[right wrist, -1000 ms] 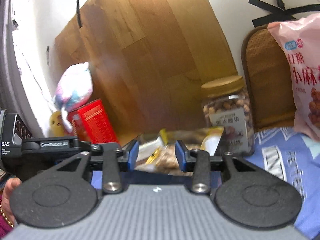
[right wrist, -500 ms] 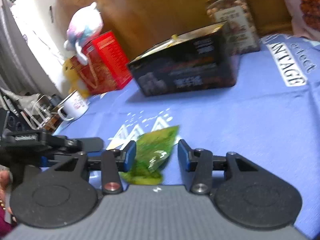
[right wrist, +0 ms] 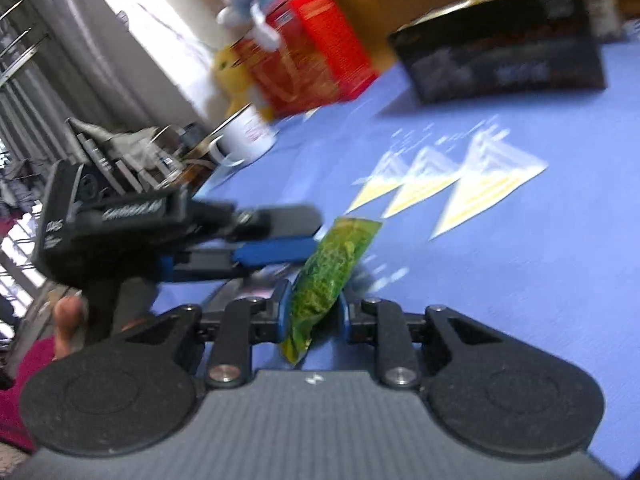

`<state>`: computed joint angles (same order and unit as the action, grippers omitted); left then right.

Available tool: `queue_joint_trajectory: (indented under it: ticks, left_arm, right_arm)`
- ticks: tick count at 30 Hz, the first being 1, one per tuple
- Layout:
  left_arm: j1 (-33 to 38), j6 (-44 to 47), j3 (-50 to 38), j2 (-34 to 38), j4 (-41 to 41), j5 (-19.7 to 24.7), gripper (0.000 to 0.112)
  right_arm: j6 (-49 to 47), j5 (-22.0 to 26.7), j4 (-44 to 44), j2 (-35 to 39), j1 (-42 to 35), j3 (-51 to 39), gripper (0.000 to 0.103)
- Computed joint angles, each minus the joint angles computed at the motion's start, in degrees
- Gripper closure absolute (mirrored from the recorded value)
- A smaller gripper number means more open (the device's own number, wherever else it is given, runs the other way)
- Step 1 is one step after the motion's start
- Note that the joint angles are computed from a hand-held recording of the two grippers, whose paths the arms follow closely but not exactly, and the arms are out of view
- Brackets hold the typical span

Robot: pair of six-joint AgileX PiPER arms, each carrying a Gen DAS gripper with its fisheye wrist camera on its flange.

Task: Organize snacks
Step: 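Move the left gripper onto the green leaf-shaped packet and close it, then lift the green packet with the left gripper toward the tin box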

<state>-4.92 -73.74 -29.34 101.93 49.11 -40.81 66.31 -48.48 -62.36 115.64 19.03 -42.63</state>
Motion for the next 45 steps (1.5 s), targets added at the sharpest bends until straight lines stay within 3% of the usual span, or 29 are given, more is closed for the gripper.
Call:
queue_joint_trajectory:
  ticks: [2,6,10,14,18,22,26,37,41,45]
  left_arm:
    - [1.34,0.19,1.2,-0.64,0.31,-0.67,0.067]
    - [4.59,0.86,4.87,-3.76,1.16,-2.45,0.063]
    - [9.93,0.31,9.98,-8.81,4.42,-5.22,0.063]
    - [13.32,-3.18,13.44,-10.02,10.08,-8.85,0.062]
    - [9.89,-5.02,15.41,-7.9,9.31,-9.96,0.06]
    - [4.04,-1.48,16.9,-5.14,1.71,-11.53,0.06]
    - [3.86,-0.96,16.59,-3.79,-0.79,-12.32,0.065]
    - [3.61,0.32,15.91,-3.17,-2.97,-12.17,0.063]
    - [4.13,0.12,15.99,-2.92,-2.15,-12.92,0.06]
    - [4.12,-0.79,15.67,-3.21,-1.43,-12.68,0.055]
  right_arm:
    - [2.15,-1.23,-1.47,0.63,1.14,-0.44,0.073]
    - [6.15,0.83,-5.59,-1.42,2.07,-1.4,0.065]
    - [0.81,3.04,-0.81,-5.32,-0.15,2.25,0.062]
    - [1.91,0.55,-0.35,-4.76,-4.4,2.82,0.061]
    - [1.19,2.22,0.55,-3.3,-3.68,0.04,0.061]
    - [3.26,3.86,-1.36,0.01,-1.96,-3.77,0.063]
    - [1.4,1.27,-3.28,-0.67,-2.17,-1.05,0.072]
    - [3.3,-6.06,-3.68,0.21,-4.39,3.55,0.08]
    - [13.48,-15.4,-9.18,5.64,-9.56,2.34,0.091]
    - [17.64,-20.24,-8.77,7.85,-12.53,2.89,0.092]
